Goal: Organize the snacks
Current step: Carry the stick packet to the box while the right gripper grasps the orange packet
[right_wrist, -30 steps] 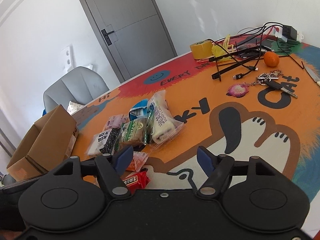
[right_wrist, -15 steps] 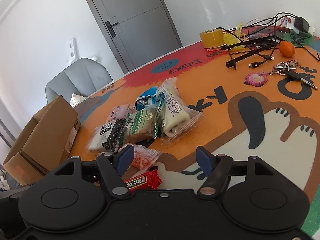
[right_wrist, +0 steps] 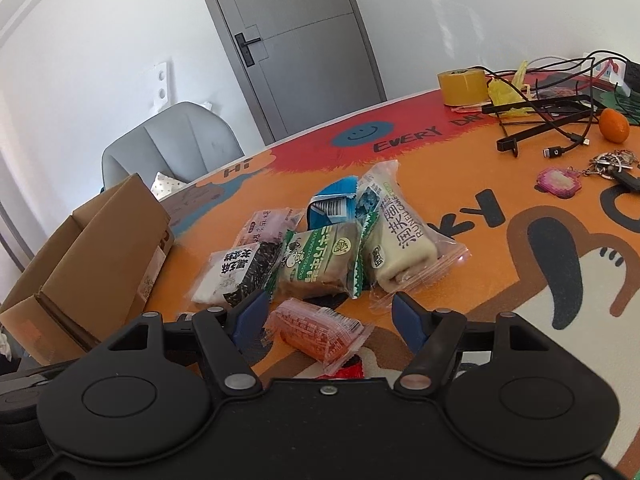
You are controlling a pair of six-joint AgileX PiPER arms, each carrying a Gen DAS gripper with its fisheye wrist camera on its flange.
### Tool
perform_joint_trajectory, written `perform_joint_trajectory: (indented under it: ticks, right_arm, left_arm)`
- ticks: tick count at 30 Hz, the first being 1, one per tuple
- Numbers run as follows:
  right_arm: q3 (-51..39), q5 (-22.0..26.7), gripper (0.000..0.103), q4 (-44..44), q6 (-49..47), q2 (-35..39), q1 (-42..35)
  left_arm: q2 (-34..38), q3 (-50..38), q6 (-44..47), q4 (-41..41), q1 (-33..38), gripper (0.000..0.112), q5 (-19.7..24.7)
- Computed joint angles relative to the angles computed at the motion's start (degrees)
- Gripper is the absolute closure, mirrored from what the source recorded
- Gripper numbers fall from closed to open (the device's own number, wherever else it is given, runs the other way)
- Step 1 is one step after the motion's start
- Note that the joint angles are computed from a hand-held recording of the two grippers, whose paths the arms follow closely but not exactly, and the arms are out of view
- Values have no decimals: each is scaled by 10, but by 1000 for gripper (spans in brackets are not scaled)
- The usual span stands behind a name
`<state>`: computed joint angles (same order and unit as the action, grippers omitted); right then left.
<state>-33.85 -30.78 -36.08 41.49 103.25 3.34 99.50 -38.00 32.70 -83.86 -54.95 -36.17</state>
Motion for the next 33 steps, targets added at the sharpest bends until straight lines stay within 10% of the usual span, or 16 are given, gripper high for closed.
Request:
perform_joint_trajectory:
  ticks: [6,8,33]
  right_arm:
    - [8,4,55,27,-44,-5,19]
    - [8,10,80,-14,-9,-12,14]
    - [40,87,82,72,-30,-169,83]
  left_arm:
    - [-20,16,-13,1,-12,96,-12]
    - [-29,23,-13,-2,-18,96,-17]
    - [-191,89,37,-87,-117,96,-163]
